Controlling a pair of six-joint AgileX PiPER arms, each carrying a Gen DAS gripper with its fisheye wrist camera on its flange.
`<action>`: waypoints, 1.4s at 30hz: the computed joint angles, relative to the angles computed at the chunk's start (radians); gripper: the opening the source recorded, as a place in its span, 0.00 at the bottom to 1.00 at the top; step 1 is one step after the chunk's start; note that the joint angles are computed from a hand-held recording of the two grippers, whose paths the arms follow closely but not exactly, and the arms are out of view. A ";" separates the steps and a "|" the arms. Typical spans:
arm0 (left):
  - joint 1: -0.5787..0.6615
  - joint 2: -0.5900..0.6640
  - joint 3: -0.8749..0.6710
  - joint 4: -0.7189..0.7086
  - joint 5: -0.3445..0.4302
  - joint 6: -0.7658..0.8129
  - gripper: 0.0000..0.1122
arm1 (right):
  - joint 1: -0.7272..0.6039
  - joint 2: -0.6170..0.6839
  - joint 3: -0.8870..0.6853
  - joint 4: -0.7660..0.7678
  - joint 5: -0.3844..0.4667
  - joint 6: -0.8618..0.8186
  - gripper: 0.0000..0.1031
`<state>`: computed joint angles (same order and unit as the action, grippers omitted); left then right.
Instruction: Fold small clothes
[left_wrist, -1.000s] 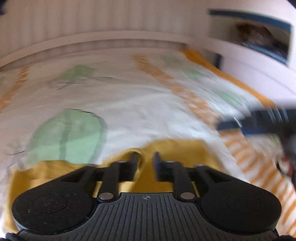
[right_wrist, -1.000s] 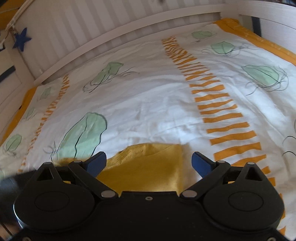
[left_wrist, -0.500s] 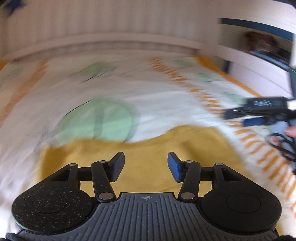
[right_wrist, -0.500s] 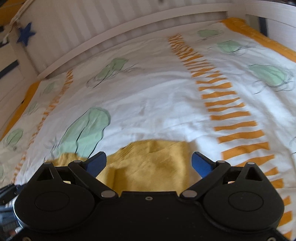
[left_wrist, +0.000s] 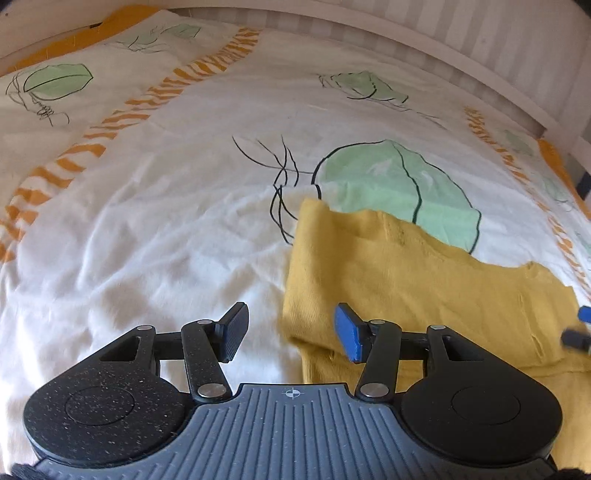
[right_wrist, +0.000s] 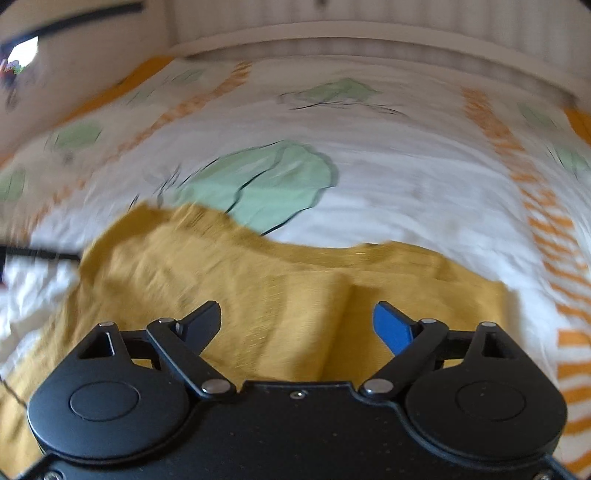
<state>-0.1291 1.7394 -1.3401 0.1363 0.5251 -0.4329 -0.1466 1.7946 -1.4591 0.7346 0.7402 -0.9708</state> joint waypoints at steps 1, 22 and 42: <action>-0.004 0.007 -0.001 0.007 -0.002 -0.003 0.44 | 0.024 -0.009 0.018 -0.025 -0.023 -0.016 0.88; 0.009 0.001 0.022 -0.019 0.020 0.013 0.45 | -0.137 0.156 -0.188 -0.138 0.108 0.363 0.74; -0.007 -0.011 0.038 0.018 -0.027 0.007 0.45 | -0.145 0.106 -0.184 -0.175 0.053 0.402 0.12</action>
